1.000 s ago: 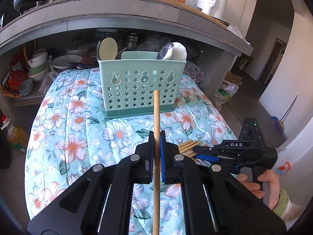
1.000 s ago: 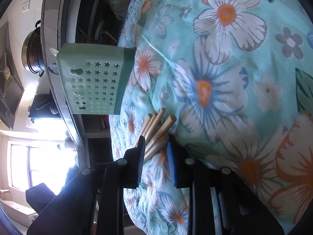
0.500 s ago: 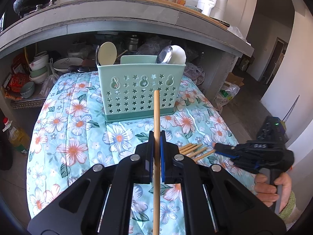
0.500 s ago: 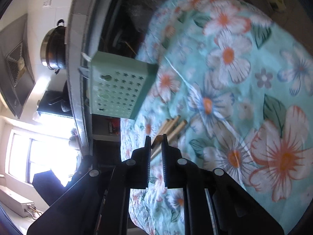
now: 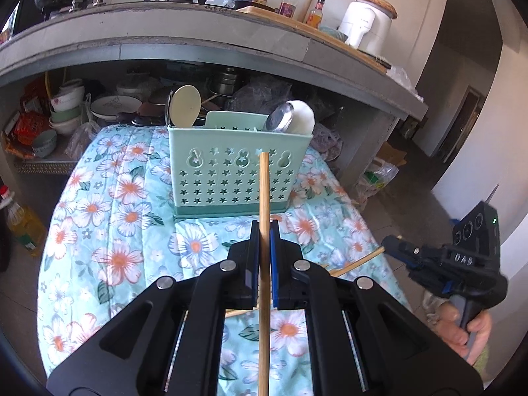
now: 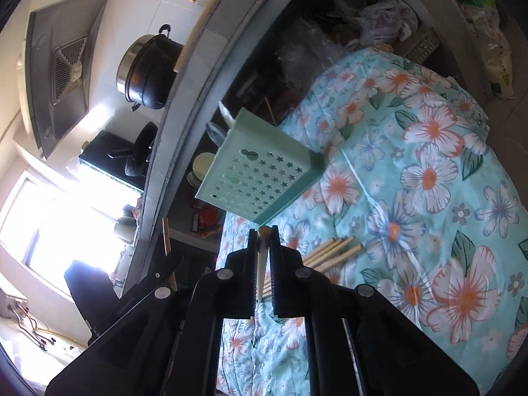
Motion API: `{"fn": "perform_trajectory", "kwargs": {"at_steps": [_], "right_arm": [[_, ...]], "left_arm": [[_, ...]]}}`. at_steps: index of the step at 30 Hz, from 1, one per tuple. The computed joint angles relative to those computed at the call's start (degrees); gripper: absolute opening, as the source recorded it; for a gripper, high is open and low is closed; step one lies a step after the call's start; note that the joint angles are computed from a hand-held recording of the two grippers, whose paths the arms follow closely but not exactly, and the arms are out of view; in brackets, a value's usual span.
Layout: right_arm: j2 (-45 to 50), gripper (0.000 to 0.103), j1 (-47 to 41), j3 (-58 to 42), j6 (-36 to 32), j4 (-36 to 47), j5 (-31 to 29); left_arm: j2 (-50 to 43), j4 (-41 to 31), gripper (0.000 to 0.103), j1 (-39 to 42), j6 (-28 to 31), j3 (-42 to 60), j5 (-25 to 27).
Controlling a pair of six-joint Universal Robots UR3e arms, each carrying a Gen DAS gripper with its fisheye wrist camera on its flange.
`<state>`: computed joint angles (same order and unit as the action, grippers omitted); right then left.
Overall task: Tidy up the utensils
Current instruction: 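Carry the chopstick over the green holder with the left tool while the right tool lifts its chopstick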
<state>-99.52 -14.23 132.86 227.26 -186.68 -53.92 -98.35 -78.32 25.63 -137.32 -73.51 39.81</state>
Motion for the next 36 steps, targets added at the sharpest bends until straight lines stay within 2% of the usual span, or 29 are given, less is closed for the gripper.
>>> {"fn": "perform_trajectory", "kwargs": {"at_steps": [10,24,36], "right_arm": [[-3.84,0.007,-0.11,-1.17,-1.65,2.18,-2.05],[-5.32,0.007,-0.3,-3.72,-2.28,3.44,-2.79],[-5.01,0.007,-0.16,-3.66,-1.76,3.26,-2.53]], "left_arm": [[-3.94,-11.19,0.004,1.2,-0.18,7.1,-3.41],[-4.35,-10.01,0.004,4.0,-1.73,11.48,-8.53],[-5.64,-9.83,0.004,3.64,-2.72,12.07,-7.51]]}}
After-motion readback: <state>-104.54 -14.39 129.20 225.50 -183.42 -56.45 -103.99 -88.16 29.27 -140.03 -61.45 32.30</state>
